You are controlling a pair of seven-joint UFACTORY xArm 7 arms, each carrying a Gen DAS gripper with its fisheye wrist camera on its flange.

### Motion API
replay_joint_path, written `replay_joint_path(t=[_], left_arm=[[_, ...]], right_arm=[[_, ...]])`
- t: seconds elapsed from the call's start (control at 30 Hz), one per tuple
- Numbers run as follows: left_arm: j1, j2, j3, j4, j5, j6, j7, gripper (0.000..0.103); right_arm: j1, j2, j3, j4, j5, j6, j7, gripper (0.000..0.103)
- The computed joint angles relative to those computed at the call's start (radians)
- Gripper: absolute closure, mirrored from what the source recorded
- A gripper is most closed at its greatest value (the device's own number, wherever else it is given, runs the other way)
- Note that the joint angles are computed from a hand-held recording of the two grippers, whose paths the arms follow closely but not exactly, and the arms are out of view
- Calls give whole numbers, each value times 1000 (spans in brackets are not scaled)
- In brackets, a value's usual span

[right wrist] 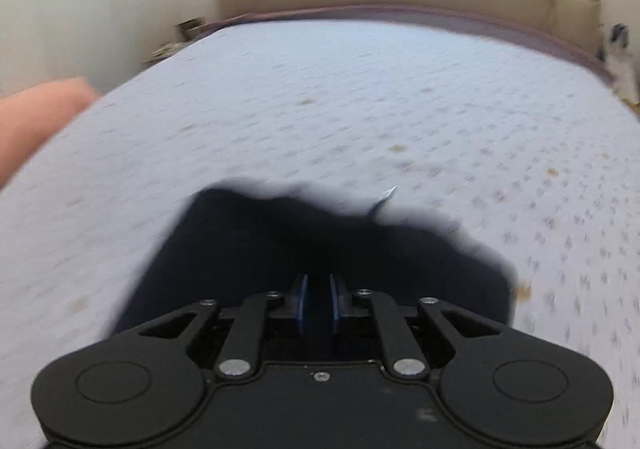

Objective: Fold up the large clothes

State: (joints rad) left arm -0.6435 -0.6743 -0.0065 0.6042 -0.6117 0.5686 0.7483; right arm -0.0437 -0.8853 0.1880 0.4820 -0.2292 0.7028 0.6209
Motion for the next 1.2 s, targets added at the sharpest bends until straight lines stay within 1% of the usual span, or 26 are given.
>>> replay_joint_path(t=[0.03, 0.1, 0.13, 0.17, 0.2, 0.23, 0.3, 0.37, 0.47, 0.53, 0.57, 0.6, 0.63, 0.67, 0.7, 0.73, 0.77, 0.8, 0.87, 0.93, 0.97, 1.03, 1.1, 1.13, 1.17, 1.2], left_arm=[[-5, -4, 10, 3, -4, 13, 5, 77], [-2, -11, 19, 4, -10, 31, 8, 76], [3, -14, 15, 4, -6, 33, 9, 76], [10, -20, 13, 3, 1, 38, 11, 76], [17, -25, 10, 3, 9, 43, 10, 76], [20, -24, 10, 3, 12, 40, 13, 76], [28, -24, 13, 12, 20, 51, 12, 76], [32, -30, 17, 24, 22, 73, 9, 76], [43, -31, -3, 19, 42, 70, 15, 76], [41, -36, -13, 5, 52, 50, 25, 76], [39, -36, -15, -1, 56, 42, 25, 75], [36, -38, -17, -9, 59, 36, 26, 74], [31, -39, -16, -16, 60, 29, 29, 74], [33, -45, -25, -20, 71, 21, 25, 74], [42, -52, -38, -18, 93, 24, 14, 74], [49, -62, -45, -11, 116, 36, 5, 74], [50, -71, -42, -5, 128, 47, -2, 74], [46, -85, -30, 8, 127, 69, -10, 76], [28, -100, 12, 33, 84, 105, -29, 76], [46, -85, 12, 59, 65, 128, -80, 77], [56, -73, 5, 61, 72, 132, -85, 77], [79, -50, -20, 45, 105, 136, -91, 78], [81, -53, -19, 19, 110, 130, -81, 76], [81, -60, -18, 9, 111, 129, -76, 75], [83, -69, -18, 6, 115, 138, -77, 73], [84, -77, -17, -4, 117, 135, -76, 73]], right_arm=[[-45, 46, -5, 0, -13, -10, 24, 101], [-53, 89, -88, -6, 39, -20, 26, 103], [-67, 72, -93, -5, 39, -4, 22, 103], [-101, 46, -55, 14, -2, 54, 33, 101], [-115, -1, -38, 13, -28, 98, 36, 93], [-105, -58, -50, 5, -20, 122, 37, 90], [-37, -225, -106, -9, 59, 183, 16, 89], [40, -352, -91, 8, 134, 274, -2, 88], [145, -422, -41, 16, 229, 383, -15, 85], [165, -434, 7, -8, 241, 458, -11, 87], [161, -453, 18, -38, 242, 492, 7, 88], [153, -511, -12, -85, 262, 487, 41, 89], [134, -564, -56, -116, 287, 480, 82, 93], [103, -576, -81, -108, 295, 500, 112, 103], [78, -555, -65, -65, 270, 545, 120, 103], [68, -532, -28, -10, 227, 592, 101, 90], [70, -518, 0, 34, 199, 620, 80, 83], [86, -524, 15, 71, 195, 645, 65, 82], [122, -527, 39, 123, 234, 678, 62, 82], [156, -527, 75, 135, 273, 702, 65, 82], [168, -523, 99, 134, 287, 714, 71, 82], [186, -510, 139, 108, 314, 754, 99, 82], [210, -530, 142, 65, 368, 835, 167, 86], [215, -547, 123, 28, 386, 841, 194, 90], [222, -596, 122, 2, 391, 856, 226, 90], [229, -612, 123, -3, 385, 867, 235, 86]])
